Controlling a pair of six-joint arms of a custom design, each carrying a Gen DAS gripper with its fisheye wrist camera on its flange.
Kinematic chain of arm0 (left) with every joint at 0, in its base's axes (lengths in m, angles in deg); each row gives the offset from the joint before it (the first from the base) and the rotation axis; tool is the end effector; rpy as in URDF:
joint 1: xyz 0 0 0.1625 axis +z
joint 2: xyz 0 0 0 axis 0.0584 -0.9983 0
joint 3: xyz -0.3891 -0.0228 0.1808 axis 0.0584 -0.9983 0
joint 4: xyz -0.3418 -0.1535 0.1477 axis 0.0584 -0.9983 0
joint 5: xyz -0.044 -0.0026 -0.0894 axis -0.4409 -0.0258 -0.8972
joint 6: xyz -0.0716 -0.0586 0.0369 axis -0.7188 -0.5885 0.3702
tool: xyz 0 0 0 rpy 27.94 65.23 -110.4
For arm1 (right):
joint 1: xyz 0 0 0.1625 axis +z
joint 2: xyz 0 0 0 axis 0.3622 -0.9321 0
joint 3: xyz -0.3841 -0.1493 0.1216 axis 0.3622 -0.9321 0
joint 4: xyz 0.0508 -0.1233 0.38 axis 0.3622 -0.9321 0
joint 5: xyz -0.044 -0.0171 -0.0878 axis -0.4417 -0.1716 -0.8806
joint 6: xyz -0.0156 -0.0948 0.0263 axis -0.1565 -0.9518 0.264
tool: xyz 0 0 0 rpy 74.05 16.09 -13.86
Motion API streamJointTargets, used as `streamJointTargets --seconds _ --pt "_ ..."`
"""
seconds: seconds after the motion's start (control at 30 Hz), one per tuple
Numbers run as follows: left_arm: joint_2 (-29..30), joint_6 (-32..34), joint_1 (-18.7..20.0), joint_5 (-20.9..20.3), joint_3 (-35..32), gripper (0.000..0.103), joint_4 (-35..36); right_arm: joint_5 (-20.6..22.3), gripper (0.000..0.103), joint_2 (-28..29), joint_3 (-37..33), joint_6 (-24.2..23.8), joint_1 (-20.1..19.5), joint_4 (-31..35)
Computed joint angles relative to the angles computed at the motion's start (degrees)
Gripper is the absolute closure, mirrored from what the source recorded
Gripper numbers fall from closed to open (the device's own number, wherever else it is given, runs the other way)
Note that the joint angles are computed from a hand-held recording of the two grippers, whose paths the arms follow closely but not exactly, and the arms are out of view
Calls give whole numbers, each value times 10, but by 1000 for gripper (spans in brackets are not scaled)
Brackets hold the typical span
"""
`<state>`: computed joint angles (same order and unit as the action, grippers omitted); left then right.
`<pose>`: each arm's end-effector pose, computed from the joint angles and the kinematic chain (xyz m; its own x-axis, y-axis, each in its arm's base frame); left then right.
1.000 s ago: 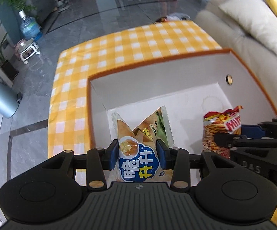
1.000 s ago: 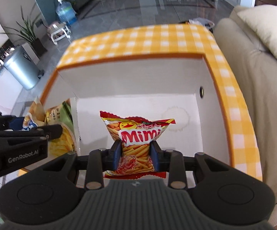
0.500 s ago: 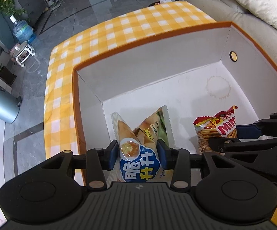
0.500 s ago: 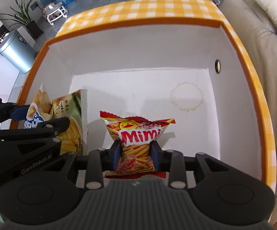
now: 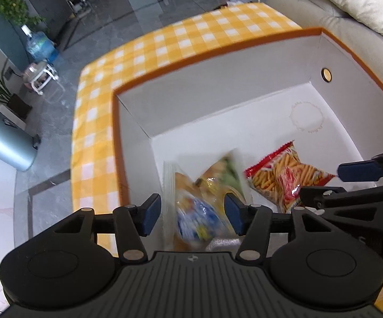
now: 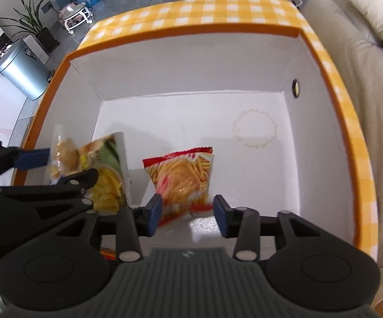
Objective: Organize snacks
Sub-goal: 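Withdraw both tools from the box back toward the remaining snacks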
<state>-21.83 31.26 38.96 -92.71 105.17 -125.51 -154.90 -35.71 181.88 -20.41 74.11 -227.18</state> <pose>-0.2649 -0.5307 0.0538 -0.5063 0.2131 -0.8356 0.4960 0.8646 -0.0800 0.1375 -0.5895 0.1400 -0.8267 -0.1242 0.5487 -0.2815 0.9358 -0.2121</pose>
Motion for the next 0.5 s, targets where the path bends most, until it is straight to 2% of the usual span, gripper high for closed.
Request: streamJointTargets --seconds 0.13,0.3,0.43,0.5 --pt "-18 -15 -14 11 13 32 -8 -3 47 -9 16 -22 10 -38" --pt "-48 -35 -45 38 51 30 -55 1 42 -29 53 -65 27 -127" --pt "-74 -55 -75 64 86 30 -94 19 42 -51 89 -87 40 -210" --pt "-88 -69 -90 75 101 30 -106 21 42 -63 101 -95 47 -227"
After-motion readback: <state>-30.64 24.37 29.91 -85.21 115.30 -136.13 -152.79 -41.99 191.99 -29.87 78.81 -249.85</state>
